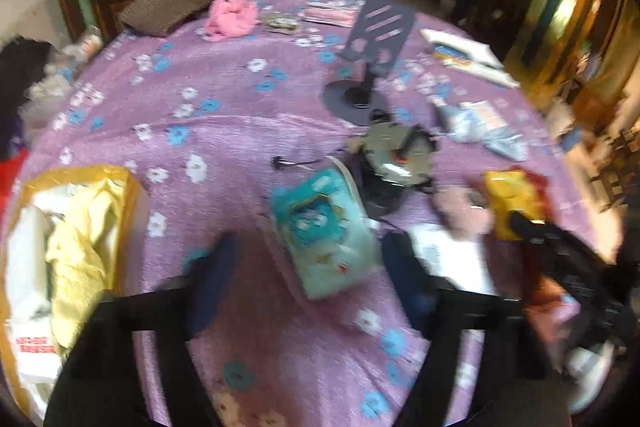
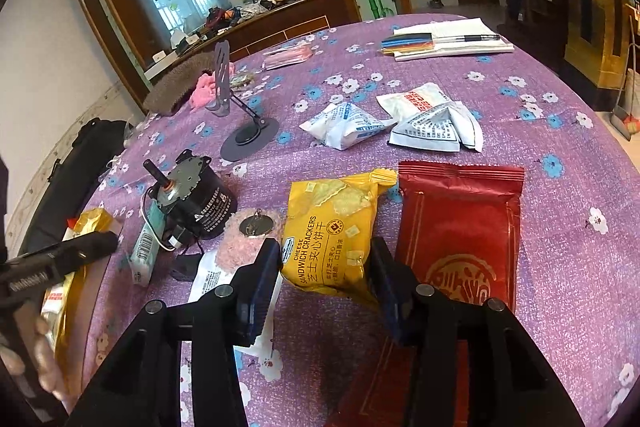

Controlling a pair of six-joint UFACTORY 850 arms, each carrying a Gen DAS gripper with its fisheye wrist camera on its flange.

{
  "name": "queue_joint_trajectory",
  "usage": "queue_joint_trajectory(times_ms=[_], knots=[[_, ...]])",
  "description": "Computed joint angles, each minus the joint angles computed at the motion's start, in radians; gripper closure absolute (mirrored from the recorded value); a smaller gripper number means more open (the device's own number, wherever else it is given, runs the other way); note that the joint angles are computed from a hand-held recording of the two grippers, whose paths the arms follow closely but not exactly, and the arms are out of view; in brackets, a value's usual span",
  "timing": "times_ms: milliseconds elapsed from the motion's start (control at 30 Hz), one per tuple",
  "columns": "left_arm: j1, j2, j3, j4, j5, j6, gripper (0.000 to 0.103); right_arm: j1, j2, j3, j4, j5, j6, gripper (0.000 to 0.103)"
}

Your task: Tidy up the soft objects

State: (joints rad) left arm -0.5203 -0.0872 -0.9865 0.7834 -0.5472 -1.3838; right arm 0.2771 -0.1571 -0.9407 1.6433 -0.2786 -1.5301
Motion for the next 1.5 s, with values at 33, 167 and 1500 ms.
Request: queue_joint_trajectory(times_ms=[33,167,1500], knots=[[-0.001,-0.015,-0.007,0.006,-0.011,0.007,0.024,-0.001,-0.003,-0.003,-0.016,-0.004,0.017,0.058],[0.003,-0.085,-0.053,-0.038,-0.033,0.099,0.024,-0.002,-0.013,-0.014,-0.062,-0.013,0.06,0.058],[-0.035,0.726,0.557,0.119,-0.11,-0.392,0.083,0.203,0.214,0.118,-0.192,-0.039,0.151,0.058]])
